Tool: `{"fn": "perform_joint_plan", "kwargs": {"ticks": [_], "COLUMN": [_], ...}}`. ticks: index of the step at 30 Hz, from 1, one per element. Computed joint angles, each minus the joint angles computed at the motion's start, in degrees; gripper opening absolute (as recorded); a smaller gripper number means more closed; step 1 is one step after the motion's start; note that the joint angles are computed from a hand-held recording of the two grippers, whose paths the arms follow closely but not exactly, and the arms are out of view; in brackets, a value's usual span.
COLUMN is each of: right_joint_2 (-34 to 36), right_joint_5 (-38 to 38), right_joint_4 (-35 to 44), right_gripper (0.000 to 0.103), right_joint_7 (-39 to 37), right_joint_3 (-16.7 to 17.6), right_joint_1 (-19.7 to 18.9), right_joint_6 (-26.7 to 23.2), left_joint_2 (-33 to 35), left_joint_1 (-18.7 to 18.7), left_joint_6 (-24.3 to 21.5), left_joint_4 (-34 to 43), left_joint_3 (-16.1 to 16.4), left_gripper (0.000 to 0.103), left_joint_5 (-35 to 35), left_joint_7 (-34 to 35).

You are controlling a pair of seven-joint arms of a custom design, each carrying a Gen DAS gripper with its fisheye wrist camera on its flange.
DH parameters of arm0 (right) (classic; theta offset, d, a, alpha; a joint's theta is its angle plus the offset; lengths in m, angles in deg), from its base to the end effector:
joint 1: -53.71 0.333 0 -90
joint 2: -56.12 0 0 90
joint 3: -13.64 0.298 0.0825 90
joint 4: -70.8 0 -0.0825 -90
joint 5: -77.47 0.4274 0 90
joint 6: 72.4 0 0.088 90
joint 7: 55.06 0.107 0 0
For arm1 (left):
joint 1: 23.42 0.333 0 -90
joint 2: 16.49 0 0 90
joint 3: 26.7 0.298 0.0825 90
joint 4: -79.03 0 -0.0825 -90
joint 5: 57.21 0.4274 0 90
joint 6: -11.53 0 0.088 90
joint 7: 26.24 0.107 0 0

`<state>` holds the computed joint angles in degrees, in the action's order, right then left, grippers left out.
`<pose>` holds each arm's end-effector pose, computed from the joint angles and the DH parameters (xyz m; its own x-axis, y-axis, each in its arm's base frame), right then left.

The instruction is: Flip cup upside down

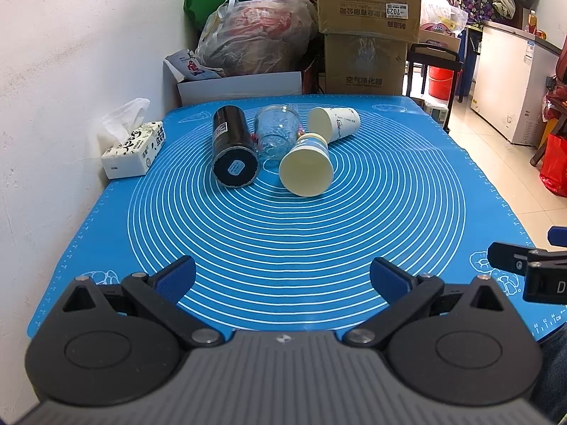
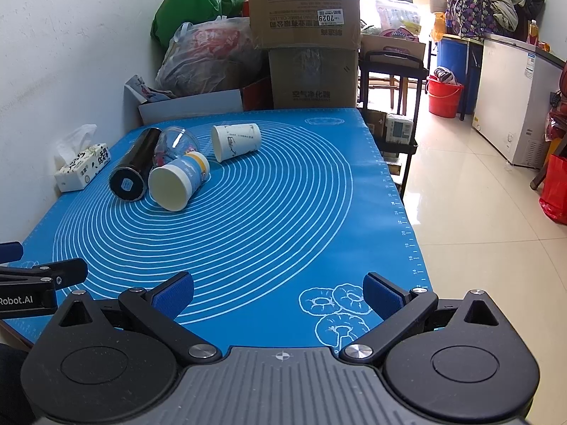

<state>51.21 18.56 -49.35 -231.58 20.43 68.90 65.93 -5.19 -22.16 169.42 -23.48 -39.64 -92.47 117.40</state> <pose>0.5601 0.2223 0.4675 -0.5022 -0.8583 -0.1057 -0.4997 0.3878 -0.7746 0.6897 -0.1081 0.4916 -0.5592 -0.8249 -0.0835 -0.4970 0.4141 -0.7626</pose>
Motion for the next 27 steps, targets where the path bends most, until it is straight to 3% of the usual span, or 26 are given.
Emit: {"fn": "perform_joint_plan", "kwargs": {"ticks": [27], "right_joint_2": [-1.30], "right_joint_5": [0.39], "right_joint_4": [-2.00], "right_gripper": [0.103], "right_joint_7": [0.82], "right_joint_3": [0.35], "right_joint_1": [-0.63], "right_joint_6": [0.61], "left_joint_2": [-0.19], "left_joint_1": [-0.18], "left_joint_6": [0.18], "left_joint_4": [-0.37], "left_joint_3": [0.07], "left_gripper": [0.103], "left_joint_5": [0.31], "left_joint_7": [-0.58]}}
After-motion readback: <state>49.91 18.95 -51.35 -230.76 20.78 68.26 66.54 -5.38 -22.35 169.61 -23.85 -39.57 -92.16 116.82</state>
